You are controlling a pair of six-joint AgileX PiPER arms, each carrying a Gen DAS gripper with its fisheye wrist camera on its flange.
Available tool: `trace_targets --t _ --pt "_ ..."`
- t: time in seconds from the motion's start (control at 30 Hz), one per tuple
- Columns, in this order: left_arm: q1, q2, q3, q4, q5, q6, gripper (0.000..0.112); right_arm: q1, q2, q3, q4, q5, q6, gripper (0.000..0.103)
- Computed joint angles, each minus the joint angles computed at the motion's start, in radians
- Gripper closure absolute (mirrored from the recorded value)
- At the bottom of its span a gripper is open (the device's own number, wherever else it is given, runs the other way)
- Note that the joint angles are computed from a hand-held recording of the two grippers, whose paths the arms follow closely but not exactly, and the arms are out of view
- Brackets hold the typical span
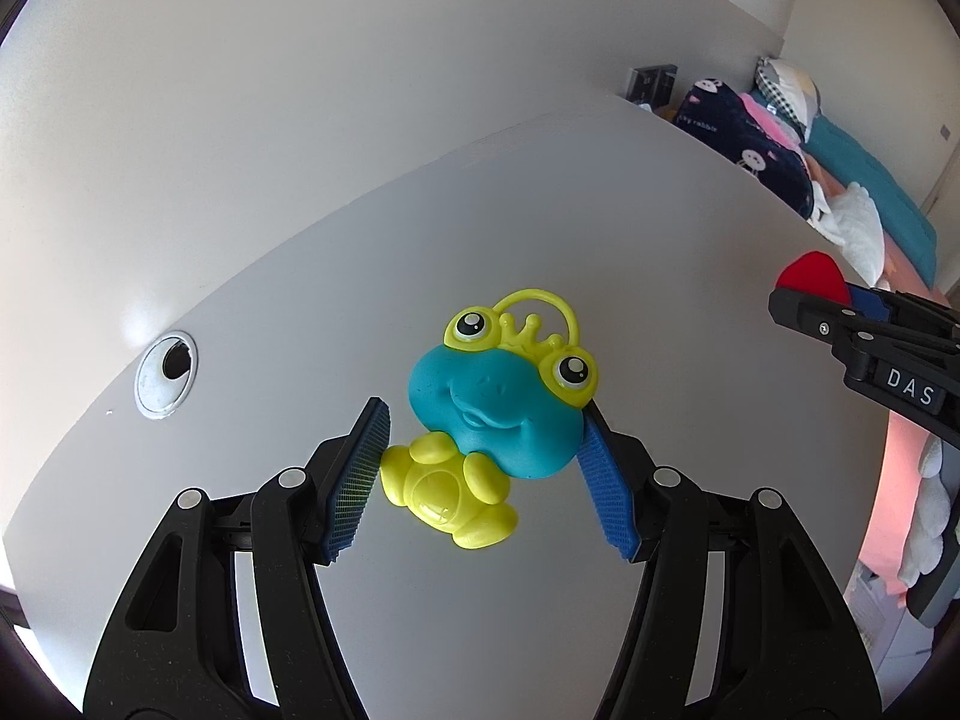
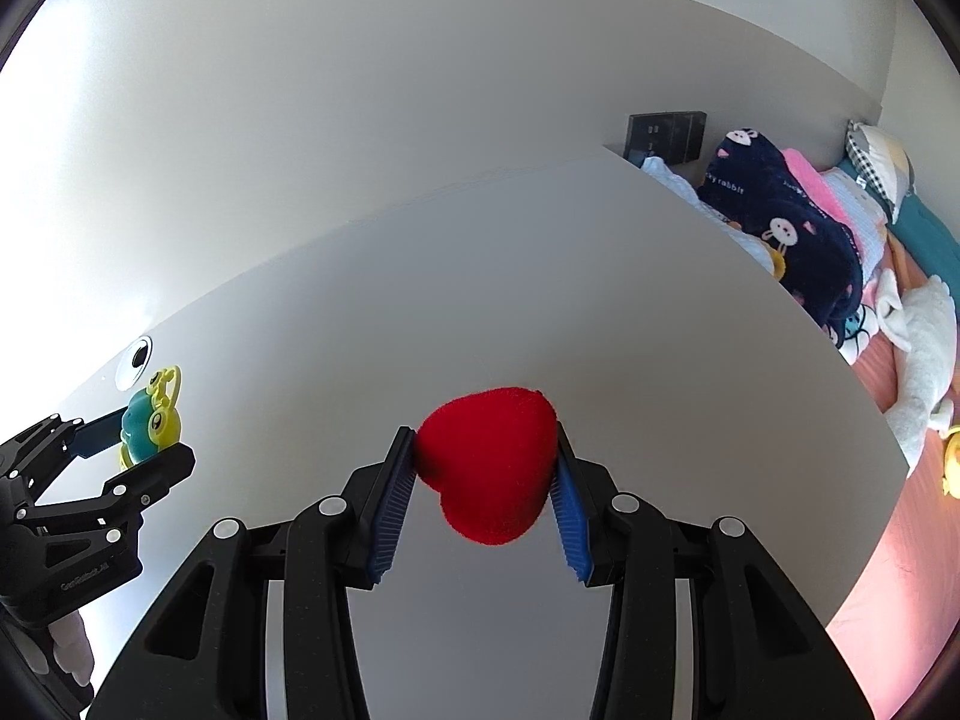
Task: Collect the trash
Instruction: 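Lift and carry the frog toy and red heart over the black bin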
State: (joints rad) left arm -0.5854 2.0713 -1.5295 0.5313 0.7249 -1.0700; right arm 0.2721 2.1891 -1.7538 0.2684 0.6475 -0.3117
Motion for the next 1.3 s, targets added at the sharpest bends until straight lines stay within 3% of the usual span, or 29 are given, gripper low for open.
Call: trace_targets --t 0.43,0.8,1.13,1.3 --pt "-0.079 0.05 -0.125 -0.031 0.043 0.076 0.051 -0.094 -0.182 0.281 0.109 -0.112 -0.101 0.058" --pt "-0.149 0.18 -0.366 -0.097 0.131 0.19 0.051 -0.219 -0.27 0.416 0.202 -0.137 -0.21 0.058" --pt "-0.211 0.337 -0.68 -0.151 0.259 0.308 0.051 -0.35 -0.339 0.509 0.294 -0.149 -0.322 0.058" --pt "-0.242 0.489 -0.988 -0.191 0.395 0.393 0.051 -0.425 -0.369 0.551 0.341 -0.147 -0.387 0.058"
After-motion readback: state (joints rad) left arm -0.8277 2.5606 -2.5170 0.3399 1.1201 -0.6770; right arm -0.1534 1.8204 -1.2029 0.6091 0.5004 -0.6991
